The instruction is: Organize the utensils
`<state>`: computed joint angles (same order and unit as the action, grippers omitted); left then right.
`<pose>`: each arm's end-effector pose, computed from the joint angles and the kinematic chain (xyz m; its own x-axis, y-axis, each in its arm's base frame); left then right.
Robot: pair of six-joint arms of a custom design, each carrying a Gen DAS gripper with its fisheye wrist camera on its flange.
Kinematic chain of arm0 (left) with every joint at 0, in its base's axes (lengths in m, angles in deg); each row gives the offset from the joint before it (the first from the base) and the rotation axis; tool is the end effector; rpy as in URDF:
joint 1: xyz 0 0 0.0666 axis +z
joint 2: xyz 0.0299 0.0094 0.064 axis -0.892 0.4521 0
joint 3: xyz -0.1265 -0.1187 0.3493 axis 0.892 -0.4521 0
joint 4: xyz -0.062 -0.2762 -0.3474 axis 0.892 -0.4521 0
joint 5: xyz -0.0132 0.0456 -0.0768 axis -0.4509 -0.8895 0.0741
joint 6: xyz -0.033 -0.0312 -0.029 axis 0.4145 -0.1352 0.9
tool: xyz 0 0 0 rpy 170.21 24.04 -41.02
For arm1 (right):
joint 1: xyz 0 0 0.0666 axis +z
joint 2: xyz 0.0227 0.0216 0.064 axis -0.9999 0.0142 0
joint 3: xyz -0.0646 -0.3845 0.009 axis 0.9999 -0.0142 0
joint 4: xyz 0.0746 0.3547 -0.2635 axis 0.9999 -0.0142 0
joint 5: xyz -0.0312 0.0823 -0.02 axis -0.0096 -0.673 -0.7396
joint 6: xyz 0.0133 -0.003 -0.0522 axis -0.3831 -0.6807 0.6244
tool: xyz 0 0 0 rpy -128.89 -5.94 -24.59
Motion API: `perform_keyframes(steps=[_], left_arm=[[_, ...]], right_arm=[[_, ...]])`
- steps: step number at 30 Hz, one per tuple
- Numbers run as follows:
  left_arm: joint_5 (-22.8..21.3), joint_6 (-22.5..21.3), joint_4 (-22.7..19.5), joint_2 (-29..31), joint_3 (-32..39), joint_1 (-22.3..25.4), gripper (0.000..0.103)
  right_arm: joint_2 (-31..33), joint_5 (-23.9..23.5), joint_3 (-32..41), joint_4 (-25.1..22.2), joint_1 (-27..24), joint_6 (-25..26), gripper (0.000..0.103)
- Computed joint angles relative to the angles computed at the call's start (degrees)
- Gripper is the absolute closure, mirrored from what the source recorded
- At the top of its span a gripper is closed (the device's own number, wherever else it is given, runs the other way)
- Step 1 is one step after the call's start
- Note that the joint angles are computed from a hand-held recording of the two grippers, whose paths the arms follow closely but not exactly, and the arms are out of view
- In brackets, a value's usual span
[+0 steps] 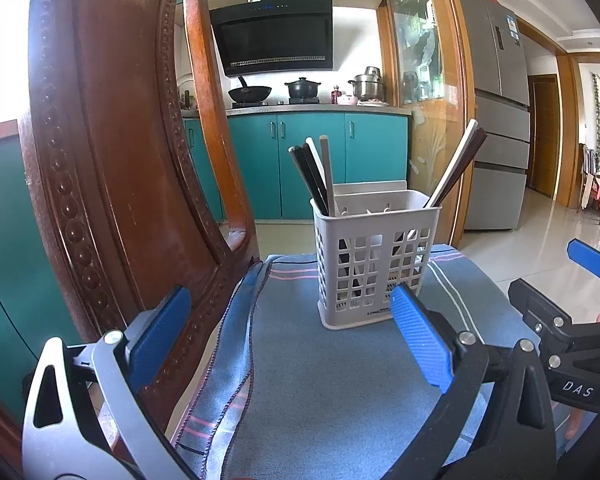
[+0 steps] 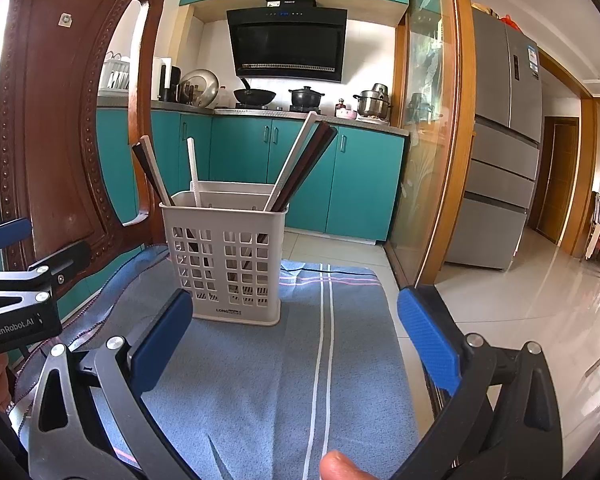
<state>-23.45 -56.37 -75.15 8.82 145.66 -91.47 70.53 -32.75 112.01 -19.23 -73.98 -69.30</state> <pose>0.3946 -0.1829 0.5139 -0.3424 -0.1012 -0.9341 -0.4105 0.9104 0.0519 0.4281 0.1228 0.4976 -0.2552 -0.2382 -0.9371 -0.4769 0.8741 -0.0923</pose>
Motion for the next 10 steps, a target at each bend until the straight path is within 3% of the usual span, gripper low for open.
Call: perform_keyframes(steps=[7,10], left_arm=[[0.53,1.1,-1.64,0.5,0.66,0.08,0.004],[1.77,2.96,-4.53,1.63,1.8,0.6,0.003]], right_arm=[[0.14,0.06,0.1,-0.31,-0.13,0.16,0.003],[2.24,2.38,1.74,-3.06,-0.06,0.14,0.003]])
